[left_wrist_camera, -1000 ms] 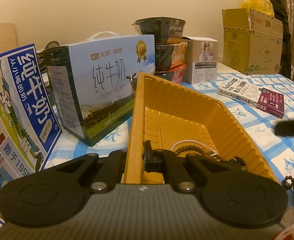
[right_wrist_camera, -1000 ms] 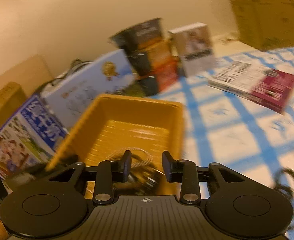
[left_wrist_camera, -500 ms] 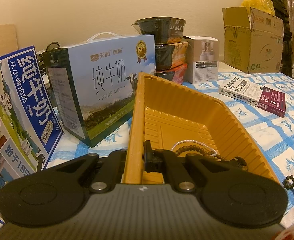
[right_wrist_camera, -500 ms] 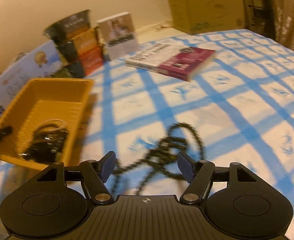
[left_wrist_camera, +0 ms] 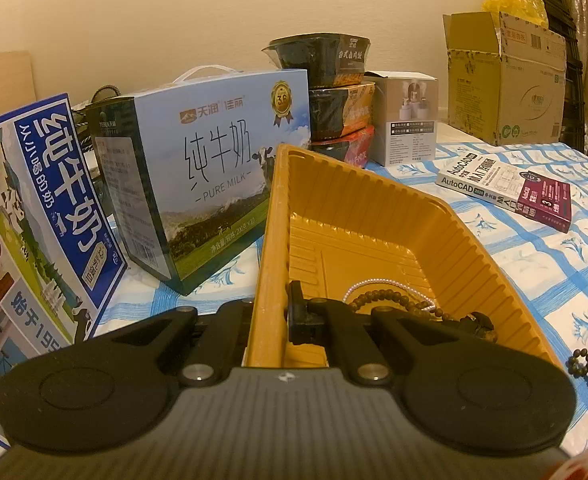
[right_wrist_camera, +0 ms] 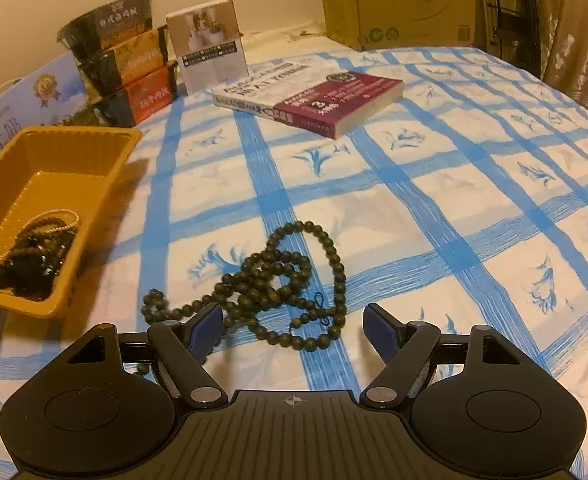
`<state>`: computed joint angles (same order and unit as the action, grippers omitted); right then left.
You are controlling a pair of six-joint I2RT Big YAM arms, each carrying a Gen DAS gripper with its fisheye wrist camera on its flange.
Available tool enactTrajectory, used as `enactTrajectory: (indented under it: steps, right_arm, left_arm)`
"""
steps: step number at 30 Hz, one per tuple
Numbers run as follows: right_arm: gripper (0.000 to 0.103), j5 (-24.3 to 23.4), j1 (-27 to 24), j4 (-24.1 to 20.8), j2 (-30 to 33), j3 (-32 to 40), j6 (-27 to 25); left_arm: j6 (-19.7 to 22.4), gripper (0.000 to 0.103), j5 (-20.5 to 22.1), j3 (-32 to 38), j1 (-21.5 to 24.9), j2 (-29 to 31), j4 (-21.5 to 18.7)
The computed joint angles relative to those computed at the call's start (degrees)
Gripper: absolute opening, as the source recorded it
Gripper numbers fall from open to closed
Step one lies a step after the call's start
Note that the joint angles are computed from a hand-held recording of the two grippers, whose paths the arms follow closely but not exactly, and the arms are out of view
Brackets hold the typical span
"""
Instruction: Organize jewelry
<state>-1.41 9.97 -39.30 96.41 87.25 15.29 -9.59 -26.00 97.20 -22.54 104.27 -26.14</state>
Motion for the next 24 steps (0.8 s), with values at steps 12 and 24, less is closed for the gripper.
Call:
enactTrajectory:
  steps: [12, 24]
  right_arm:
    - [0.078, -0.8, -0.2, -1.1, 4.8, 5.0, -0.2]
    - [0.074, -2.6, 1.0, 0.3, 6.9, 6.5, -3.2]
  left_arm:
    - [0.2, 0.003, 0.0, 0.0, 0.0, 0.0, 0.2]
    - [0.1, 0.003, 0.0, 0.0, 0.0, 0.0, 0.1]
